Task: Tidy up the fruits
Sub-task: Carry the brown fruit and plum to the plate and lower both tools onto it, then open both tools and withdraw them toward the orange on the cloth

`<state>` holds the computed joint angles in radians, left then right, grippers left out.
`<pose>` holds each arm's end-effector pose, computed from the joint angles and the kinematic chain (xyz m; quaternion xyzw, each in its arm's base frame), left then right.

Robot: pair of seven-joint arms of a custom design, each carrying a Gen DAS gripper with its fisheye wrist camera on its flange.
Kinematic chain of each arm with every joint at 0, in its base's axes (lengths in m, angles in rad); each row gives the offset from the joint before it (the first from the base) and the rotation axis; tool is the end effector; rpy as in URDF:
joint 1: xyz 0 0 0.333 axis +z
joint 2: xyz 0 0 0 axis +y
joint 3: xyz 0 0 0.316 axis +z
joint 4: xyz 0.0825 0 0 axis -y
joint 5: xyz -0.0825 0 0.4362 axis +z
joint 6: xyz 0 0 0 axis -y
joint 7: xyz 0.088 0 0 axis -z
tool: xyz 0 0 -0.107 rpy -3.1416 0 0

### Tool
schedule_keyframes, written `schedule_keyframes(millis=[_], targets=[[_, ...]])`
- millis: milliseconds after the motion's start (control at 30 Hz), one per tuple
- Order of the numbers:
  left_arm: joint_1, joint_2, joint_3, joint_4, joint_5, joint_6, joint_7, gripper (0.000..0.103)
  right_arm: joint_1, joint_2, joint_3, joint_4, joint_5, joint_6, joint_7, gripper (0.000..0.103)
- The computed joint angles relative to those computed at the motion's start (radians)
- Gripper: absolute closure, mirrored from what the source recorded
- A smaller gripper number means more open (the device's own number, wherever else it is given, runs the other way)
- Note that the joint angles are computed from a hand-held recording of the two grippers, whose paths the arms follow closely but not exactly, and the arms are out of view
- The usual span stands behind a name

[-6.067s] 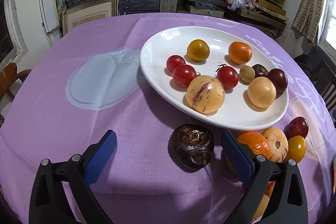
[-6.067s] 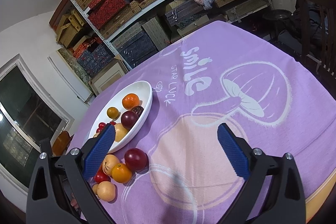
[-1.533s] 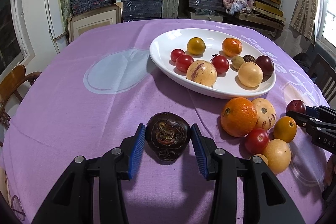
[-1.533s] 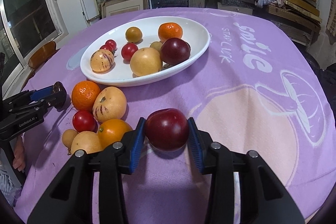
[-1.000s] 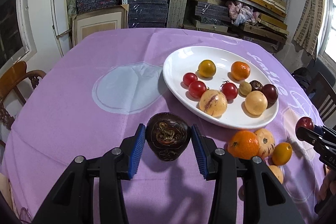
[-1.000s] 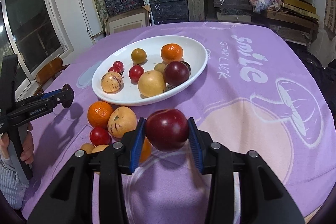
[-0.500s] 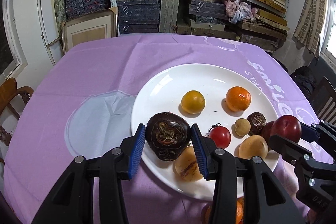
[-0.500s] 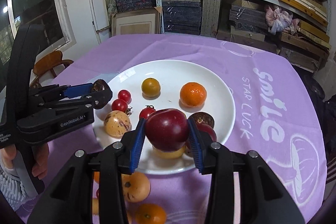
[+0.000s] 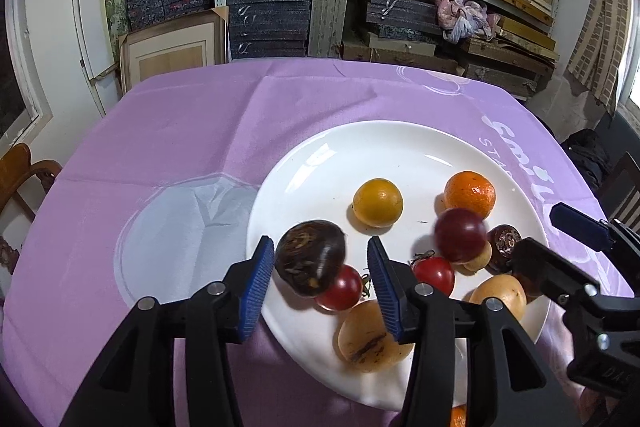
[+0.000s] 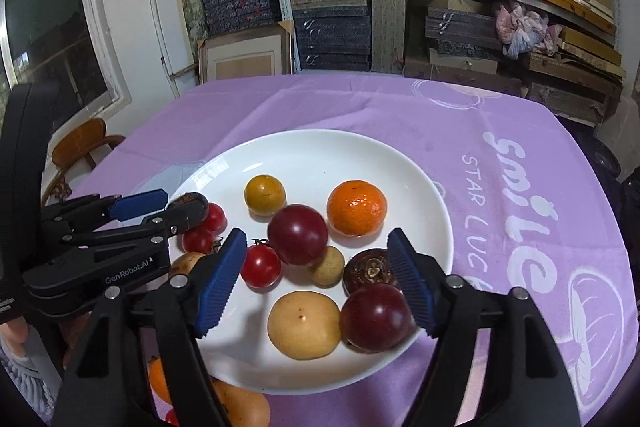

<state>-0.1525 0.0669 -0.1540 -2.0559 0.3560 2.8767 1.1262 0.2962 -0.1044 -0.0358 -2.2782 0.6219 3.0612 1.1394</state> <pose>0.6176 -0.2146 0.4642 -0.5987 0.7066 -0.2928 0.2378 0.5776 0.1058 0.4647 -0.6649 0.6061 -0.2125 0.3813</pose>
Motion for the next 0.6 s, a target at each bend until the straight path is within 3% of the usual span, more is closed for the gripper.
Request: schedule_keyframes(millis=[133, 300, 433, 533, 600], targets=[[0.004, -0.063, 0.01, -0.061, 0.12, 0.039, -0.116, 0.035, 0.042, -0.112, -0.045, -0.103, 0.077, 0.038, -0.056, 0.019], [0.04, -0.178, -0.02, -0.176, 0.13, 0.064, -0.134, 0.024, 0.133, -0.292, -0.144, -0.273, 0.11, 0.073, -0.048, 0.009], [0.049, -0.287, -0.032, -0.299, 0.048, 0.08, -0.078, 0.018, 0.217, -0.427, -0.241, -0.403, 0.134, 0.122, -0.027, 0.007], [0.026, -0.352, -0.029, -0.378, -0.047, 0.068, 0.002, 0.018, 0.352, -0.514, -0.395, -0.48, 0.148, 0.198, -0.025, 0.006], [0.024, -0.383, -0.038, -0.418, -0.082, 0.068, 0.035, 0.018, 0.354, -0.523, -0.426, -0.498, 0.141, 0.186, 0.008, 0.006]])
